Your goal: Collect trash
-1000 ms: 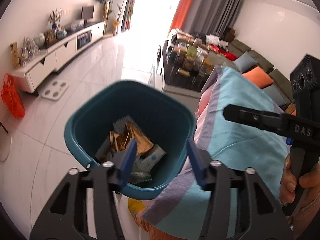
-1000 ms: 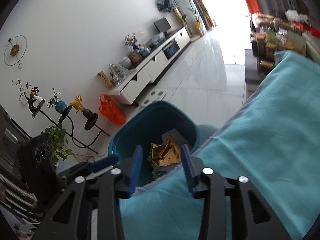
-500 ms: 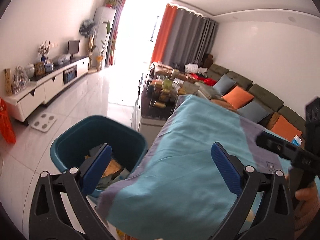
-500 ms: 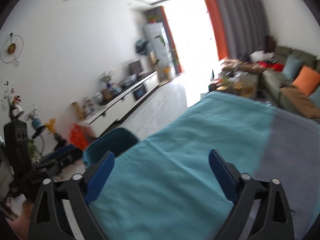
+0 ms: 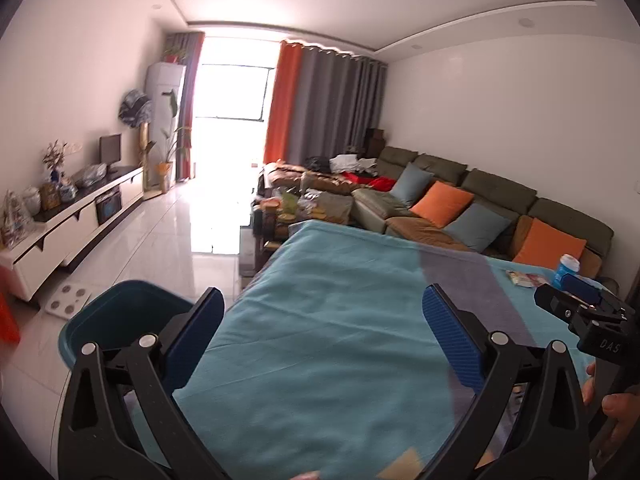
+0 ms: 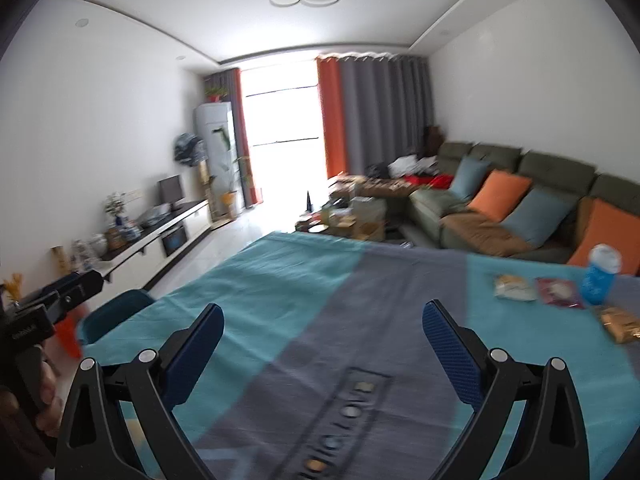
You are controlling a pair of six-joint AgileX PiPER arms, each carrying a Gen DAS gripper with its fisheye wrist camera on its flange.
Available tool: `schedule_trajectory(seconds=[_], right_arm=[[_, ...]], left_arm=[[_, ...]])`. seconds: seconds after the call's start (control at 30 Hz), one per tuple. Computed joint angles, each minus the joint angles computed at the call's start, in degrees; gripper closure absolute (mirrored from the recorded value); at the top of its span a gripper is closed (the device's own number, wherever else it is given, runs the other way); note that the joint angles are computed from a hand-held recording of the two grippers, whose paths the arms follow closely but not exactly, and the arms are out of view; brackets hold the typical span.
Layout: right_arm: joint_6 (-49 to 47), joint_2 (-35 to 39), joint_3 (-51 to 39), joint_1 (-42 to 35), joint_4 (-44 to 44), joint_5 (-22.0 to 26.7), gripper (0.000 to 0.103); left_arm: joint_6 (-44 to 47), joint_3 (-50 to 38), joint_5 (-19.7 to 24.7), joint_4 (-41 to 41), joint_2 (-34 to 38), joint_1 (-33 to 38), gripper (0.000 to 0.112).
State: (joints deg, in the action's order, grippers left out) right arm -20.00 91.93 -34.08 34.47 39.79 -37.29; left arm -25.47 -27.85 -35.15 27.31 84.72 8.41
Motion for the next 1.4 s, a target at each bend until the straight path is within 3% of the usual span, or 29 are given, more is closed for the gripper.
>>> schedule_trajectory(seconds=[0.3,0.6,0.83,1.4], right_arm=[[-1.6,-3.3,6.7,1.7,5.9,-9.8,0.007],[-1.7,-6.3,10.6,2.1,9.2,-13.2,0.007],[-3.1,-6.2,11.0,4.1,12.8,-16.2,0.007],[-5.7,-8.1,11.5,5.8,16.6,-16.9,0.007]], left_arm=[[17.1,0.5,-1.5,-20.7,0.3,-12.8,0.015],[23.0,1.3,-3.1,-29.1,0.3,-18.1,0.015],[24.4,1.5,-4.0,-30.2,0.5,-19.5,0.015],[28.0,1.8,-5.7,-34.3,0.8,-21.9,0.015]])
